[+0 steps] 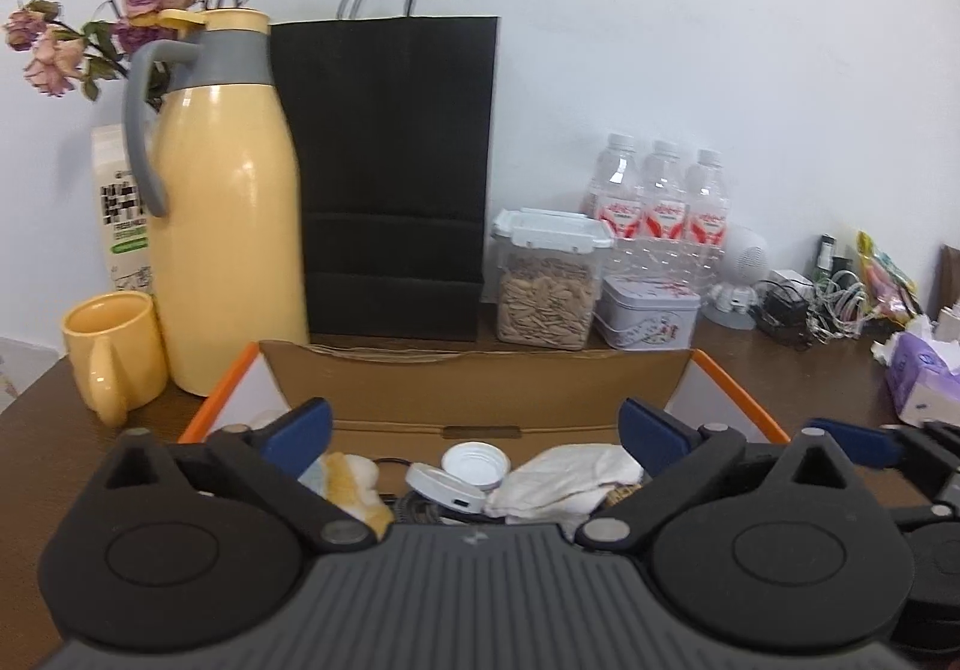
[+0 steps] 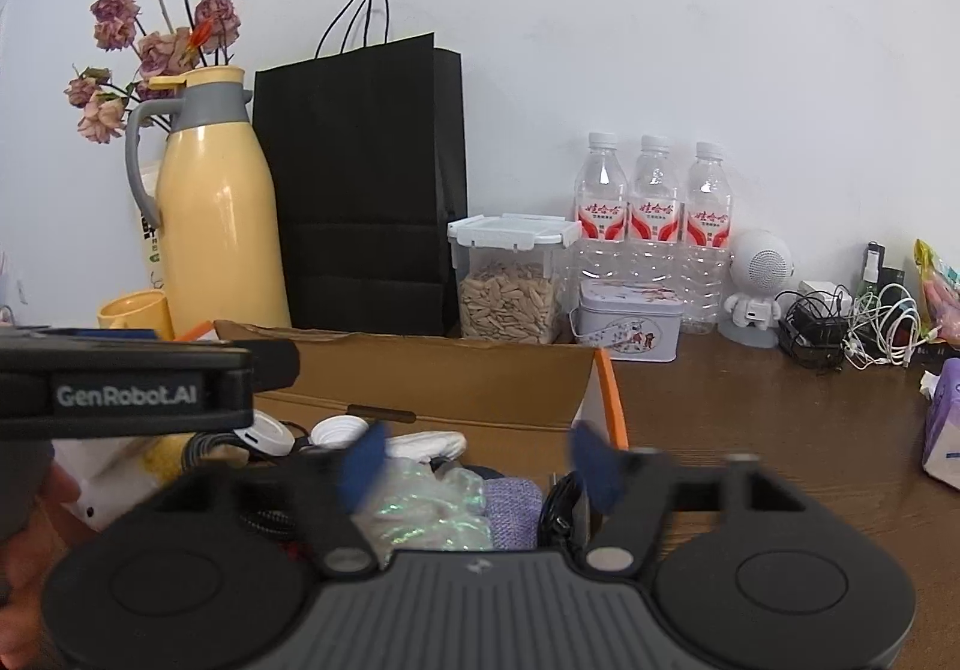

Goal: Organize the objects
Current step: 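Lower the orange item and white cap into the box and open both grippers, then withdraw both grippers from the box toward the last caps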

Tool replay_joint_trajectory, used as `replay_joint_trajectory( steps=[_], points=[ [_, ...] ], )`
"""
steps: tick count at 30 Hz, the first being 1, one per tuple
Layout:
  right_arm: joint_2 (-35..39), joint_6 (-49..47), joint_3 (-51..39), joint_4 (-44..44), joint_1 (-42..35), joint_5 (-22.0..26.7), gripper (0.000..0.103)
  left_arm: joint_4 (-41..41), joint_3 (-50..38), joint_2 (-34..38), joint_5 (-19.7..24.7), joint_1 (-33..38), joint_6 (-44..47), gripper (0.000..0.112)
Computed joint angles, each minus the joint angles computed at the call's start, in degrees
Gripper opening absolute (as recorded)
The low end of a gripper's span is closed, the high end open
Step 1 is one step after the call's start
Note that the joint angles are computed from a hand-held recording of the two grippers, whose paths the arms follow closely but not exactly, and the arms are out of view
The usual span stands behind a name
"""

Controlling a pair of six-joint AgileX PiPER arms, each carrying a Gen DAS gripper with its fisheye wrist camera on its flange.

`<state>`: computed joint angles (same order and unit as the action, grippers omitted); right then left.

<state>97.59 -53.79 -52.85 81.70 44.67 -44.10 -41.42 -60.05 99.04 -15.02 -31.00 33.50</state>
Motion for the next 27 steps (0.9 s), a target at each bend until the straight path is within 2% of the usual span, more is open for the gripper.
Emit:
replay_joint_trajectory(
  steps=[1, 4, 6, 17, 22, 27],
  points=[
    [0.0, 0.1, 0.1, -0.1, 0.2, -0.6, 0.092, -2.9, -0.3, 0.0, 0.0, -0.1, 2.9, 0.103],
    [-0.2, 0.0, 0.2, 0.3, 0.4, -0.8, 0.101, -5.4, -0.4, 0.0, -0.1, -0.3, 5.3, 0.103],
    [-0.3, 0.1, 0.3, 0.4, 0.5, -0.9, 0.102, -5.9, -0.3, -0.1, -0.2, -0.5, 6.0, 0.103],
    [-2.2, -0.9, 1.4, 1.7, 2.5, -2.7, 0.103, -6.2, 2.2, -3.1, -0.8, -0.8, 6.2, 0.103],
    [-4.2, -2.2, 2.5, 3.1, 5.3, -5.1, 0.103, -6.4, 5.4, -6.6, -2.3, -1.3, 5.3, 0.103],
    [-5.7, -4.3, 3.8, 5.3, 9.2, -8.2, 0.103, -3.5, 10.2, -11.2, -4.8, -1.9, 0.6, 0.103]
  ],
)
